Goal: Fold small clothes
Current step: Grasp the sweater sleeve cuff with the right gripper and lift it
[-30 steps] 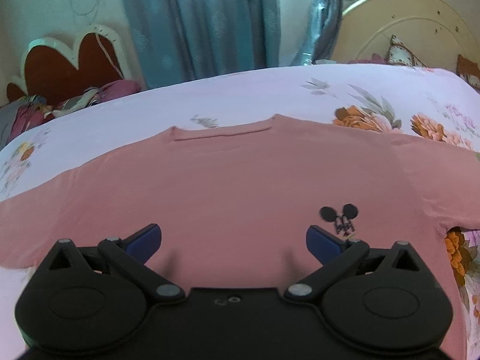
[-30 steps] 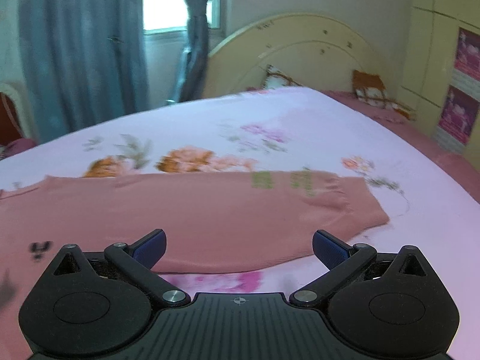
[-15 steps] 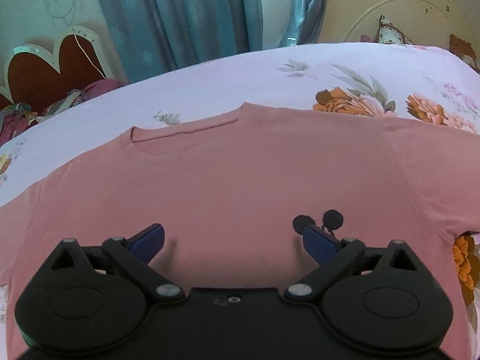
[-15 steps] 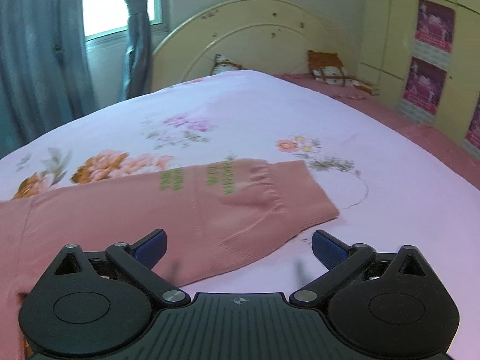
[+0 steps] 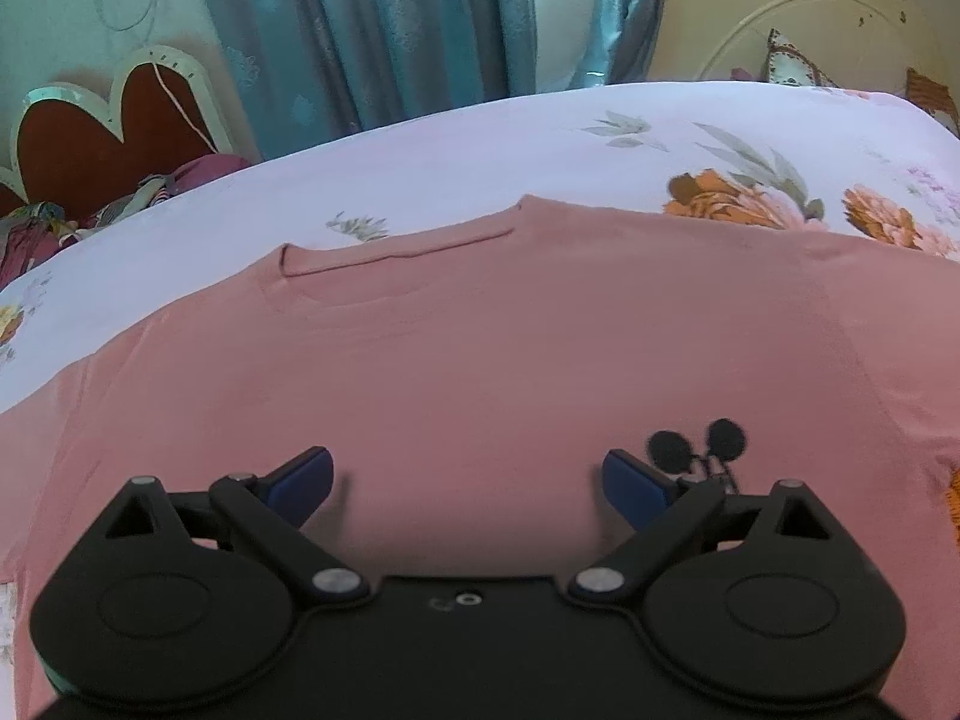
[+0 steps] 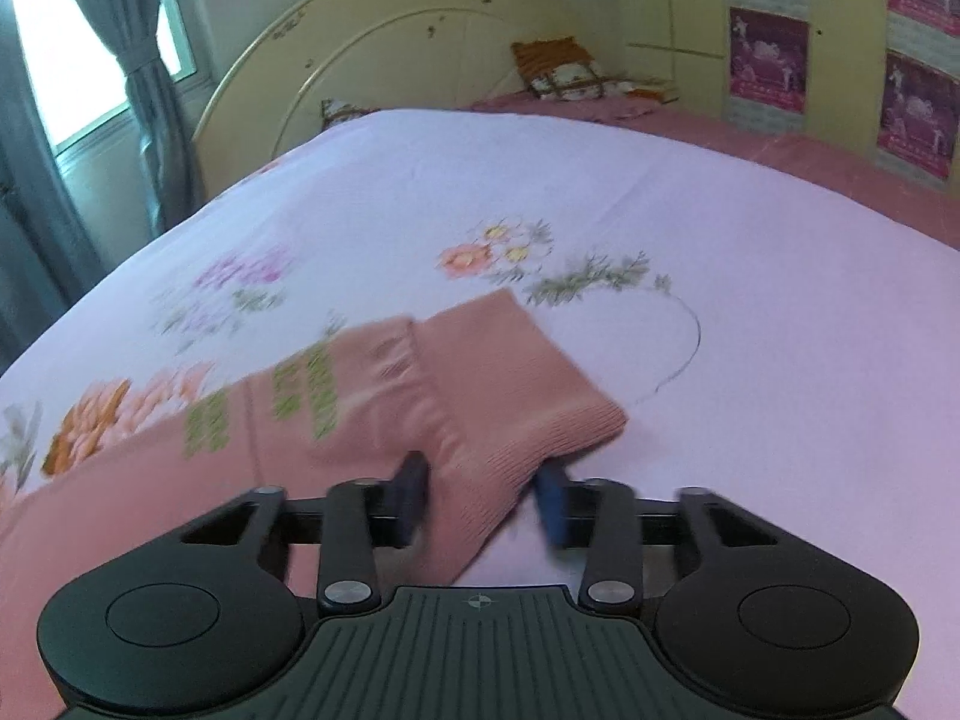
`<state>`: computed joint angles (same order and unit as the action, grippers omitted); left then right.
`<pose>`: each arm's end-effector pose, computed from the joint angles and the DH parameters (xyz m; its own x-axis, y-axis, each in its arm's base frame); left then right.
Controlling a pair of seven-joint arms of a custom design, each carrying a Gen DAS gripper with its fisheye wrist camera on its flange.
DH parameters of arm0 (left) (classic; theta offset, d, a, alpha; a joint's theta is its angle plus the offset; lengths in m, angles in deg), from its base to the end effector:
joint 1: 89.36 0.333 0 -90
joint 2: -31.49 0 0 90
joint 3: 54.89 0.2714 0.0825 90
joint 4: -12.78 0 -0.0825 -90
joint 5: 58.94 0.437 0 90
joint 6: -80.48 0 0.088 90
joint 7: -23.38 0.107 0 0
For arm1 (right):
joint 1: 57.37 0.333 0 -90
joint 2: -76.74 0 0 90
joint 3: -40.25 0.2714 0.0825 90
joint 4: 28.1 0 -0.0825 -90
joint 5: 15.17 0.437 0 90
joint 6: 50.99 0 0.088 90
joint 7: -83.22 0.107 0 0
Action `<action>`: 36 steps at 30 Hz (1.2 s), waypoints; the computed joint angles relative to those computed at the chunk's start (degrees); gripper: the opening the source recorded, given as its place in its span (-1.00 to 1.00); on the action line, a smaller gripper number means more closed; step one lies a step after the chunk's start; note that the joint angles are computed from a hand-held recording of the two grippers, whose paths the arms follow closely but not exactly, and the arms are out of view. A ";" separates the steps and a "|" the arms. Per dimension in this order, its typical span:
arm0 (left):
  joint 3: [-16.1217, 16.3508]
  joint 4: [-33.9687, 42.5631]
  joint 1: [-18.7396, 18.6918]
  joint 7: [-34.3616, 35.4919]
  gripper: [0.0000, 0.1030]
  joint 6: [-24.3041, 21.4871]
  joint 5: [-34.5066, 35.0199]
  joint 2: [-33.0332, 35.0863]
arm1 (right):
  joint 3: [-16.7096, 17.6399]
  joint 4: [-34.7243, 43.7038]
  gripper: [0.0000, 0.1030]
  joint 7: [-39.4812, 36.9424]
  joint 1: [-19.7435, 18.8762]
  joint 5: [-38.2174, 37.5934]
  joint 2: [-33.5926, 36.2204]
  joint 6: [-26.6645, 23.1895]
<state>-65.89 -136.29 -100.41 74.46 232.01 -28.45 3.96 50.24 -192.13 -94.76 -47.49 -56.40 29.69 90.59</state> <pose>0.4527 -0.1926 0.3966 -0.0563 -0.9833 -0.1732 -0.7943 0.1493 -0.5889 0.3893 0.1261 0.3886 -0.6488 -0.7361 -0.1931 -0.4614 0.5823 -0.6694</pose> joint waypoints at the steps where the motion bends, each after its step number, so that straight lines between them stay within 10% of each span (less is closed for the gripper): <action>1: 0.25 -0.09 0.06 0.28 0.85 0.05 -0.09 -0.02 | -0.07 0.24 -0.57 0.01 -0.33 -0.22 0.34 0.29; 16: 3.87 -4.80 1.07 4.75 0.64 1.19 -4.46 -6.68 | 6.08 12.52 -0.80 -0.53 0.98 -9.69 7.97 3.76; 36: 13.72 -16.20 10.54 18.42 0.64 4.49 -8.78 -20.98 | 11.12 63.52 -0.79 -2.64 18.91 -22.15 60.90 8.98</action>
<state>-52.18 -152.49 -89.87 92.87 236.49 -37.23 -17.02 61.36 -128.61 -97.40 -28.58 -78.55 90.60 99.57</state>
